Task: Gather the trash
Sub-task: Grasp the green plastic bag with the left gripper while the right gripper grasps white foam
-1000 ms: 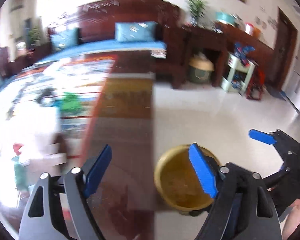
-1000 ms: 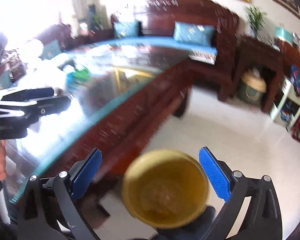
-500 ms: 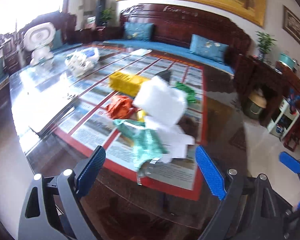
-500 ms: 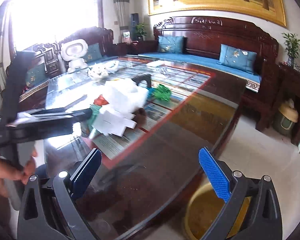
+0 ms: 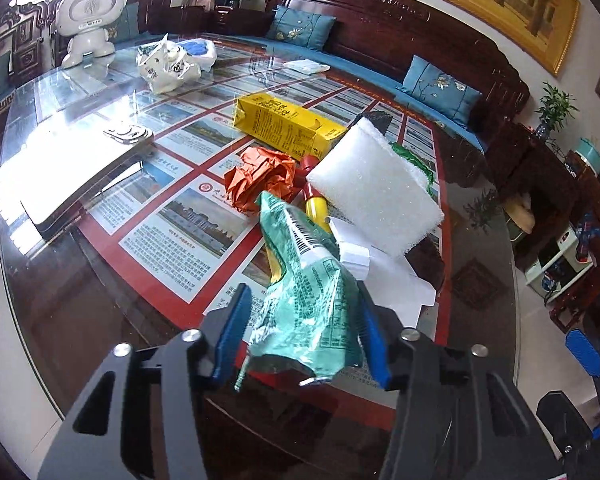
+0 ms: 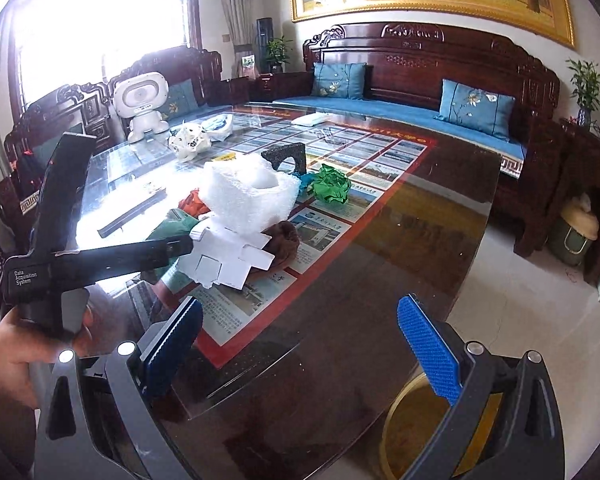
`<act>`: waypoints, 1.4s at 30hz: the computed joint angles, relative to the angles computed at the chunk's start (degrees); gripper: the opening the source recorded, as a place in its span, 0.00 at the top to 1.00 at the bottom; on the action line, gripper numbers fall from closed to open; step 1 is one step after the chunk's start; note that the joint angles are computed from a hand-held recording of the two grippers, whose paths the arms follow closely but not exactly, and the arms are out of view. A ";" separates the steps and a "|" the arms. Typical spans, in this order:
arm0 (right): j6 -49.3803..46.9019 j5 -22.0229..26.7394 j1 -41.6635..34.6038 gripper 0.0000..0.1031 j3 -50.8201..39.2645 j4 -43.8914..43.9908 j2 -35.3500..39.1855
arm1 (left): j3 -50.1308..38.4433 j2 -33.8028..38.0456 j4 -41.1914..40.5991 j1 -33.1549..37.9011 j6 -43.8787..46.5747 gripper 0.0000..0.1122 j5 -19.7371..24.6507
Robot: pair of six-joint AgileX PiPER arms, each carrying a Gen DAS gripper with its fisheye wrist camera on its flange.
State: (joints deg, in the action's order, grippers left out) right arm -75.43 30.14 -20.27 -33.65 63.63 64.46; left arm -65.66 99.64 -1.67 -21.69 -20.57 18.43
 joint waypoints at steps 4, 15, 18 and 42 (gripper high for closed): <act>1.27 -0.69 2.13 0.09 -1.11 -1.10 2.09 | 1.94 -0.76 -11.85 2.15 12.06 0.87 -1.43; 8.21 -6.30 13.61 0.09 -6.74 -4.28 6.57 | 6.53 -6.01 -24.71 6.28 26.54 0.93 -3.81; 6.78 -4.32 14.72 0.10 -11.10 -2.43 10.05 | 7.17 -6.71 -30.04 7.65 31.97 0.93 -3.46; 19.34 0.06 22.79 0.74 -36.35 -26.45 32.50 | 3.96 -4.61 -31.33 8.74 35.04 0.93 -1.28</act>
State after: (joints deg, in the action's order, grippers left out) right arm -56.09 30.21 2.52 -70.00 37.17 96.97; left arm -61.70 95.03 -33.00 -12.95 14.47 17.15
